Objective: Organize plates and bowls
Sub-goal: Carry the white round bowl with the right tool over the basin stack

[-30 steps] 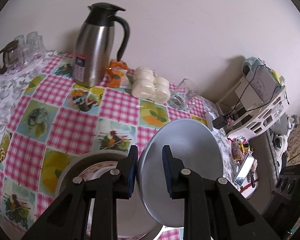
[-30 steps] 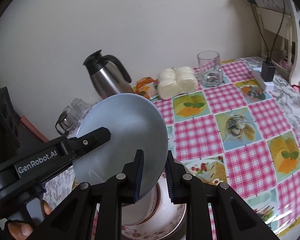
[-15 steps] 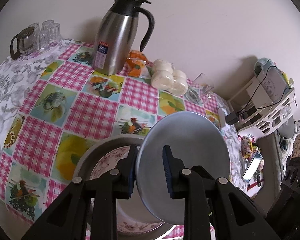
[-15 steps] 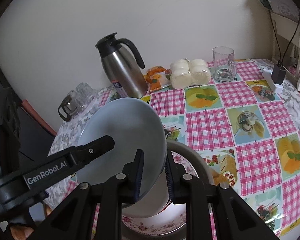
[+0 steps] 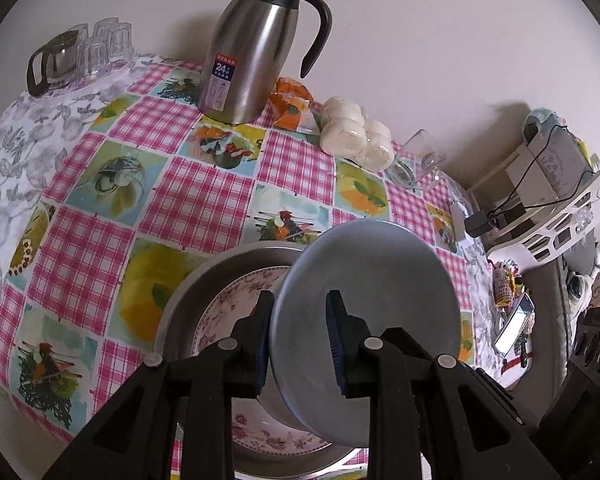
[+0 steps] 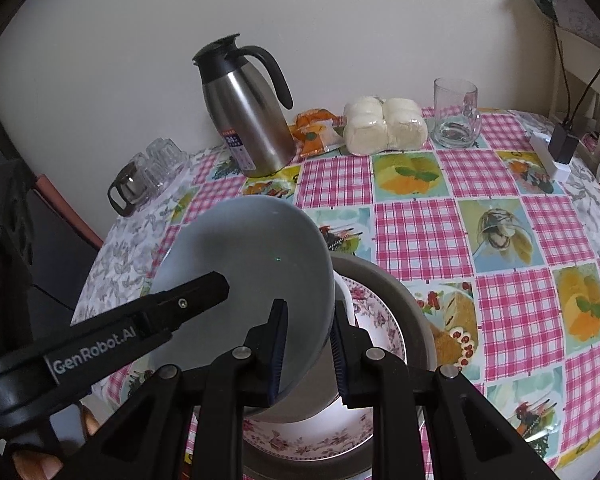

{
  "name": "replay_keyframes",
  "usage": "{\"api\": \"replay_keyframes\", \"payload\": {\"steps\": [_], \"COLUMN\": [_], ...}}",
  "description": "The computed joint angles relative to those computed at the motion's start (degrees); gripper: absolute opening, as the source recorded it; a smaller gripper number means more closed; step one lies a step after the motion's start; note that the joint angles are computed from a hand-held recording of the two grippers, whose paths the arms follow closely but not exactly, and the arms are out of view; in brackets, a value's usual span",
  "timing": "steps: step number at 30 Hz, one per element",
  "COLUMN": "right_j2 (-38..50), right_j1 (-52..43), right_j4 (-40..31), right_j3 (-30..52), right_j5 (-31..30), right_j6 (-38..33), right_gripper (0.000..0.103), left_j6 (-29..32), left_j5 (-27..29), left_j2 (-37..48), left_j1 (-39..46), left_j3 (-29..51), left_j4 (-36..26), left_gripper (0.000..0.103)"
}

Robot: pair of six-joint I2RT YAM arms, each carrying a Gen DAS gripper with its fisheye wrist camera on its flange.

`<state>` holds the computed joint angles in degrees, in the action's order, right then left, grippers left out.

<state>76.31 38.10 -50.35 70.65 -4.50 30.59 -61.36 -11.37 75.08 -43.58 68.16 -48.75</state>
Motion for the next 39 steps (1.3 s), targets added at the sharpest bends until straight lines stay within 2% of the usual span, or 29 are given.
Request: {"api": "replay_keyframes", "payload": {"steps": [23,39], "right_j2": [2.39,2.69], "right_j1": [0.67,0.10], "right_j4": [-2.58,-3.30], "right_j3": [1.12,1.52], "right_j5": [-1.38,-1.72], "right_j6": [-0.36,-0.03], "right_gripper": [0.025,0.025], "left_j6": [-0.90,-0.09], "left_j5": [0.75,-0.94], "left_j2": [-0.31,2.95], "left_j1": [0.75,-0.62], "left_j3": [-0.93,1.95], "left_j4": [-0.15,-3.36], "left_gripper": [0.026,0.027]}}
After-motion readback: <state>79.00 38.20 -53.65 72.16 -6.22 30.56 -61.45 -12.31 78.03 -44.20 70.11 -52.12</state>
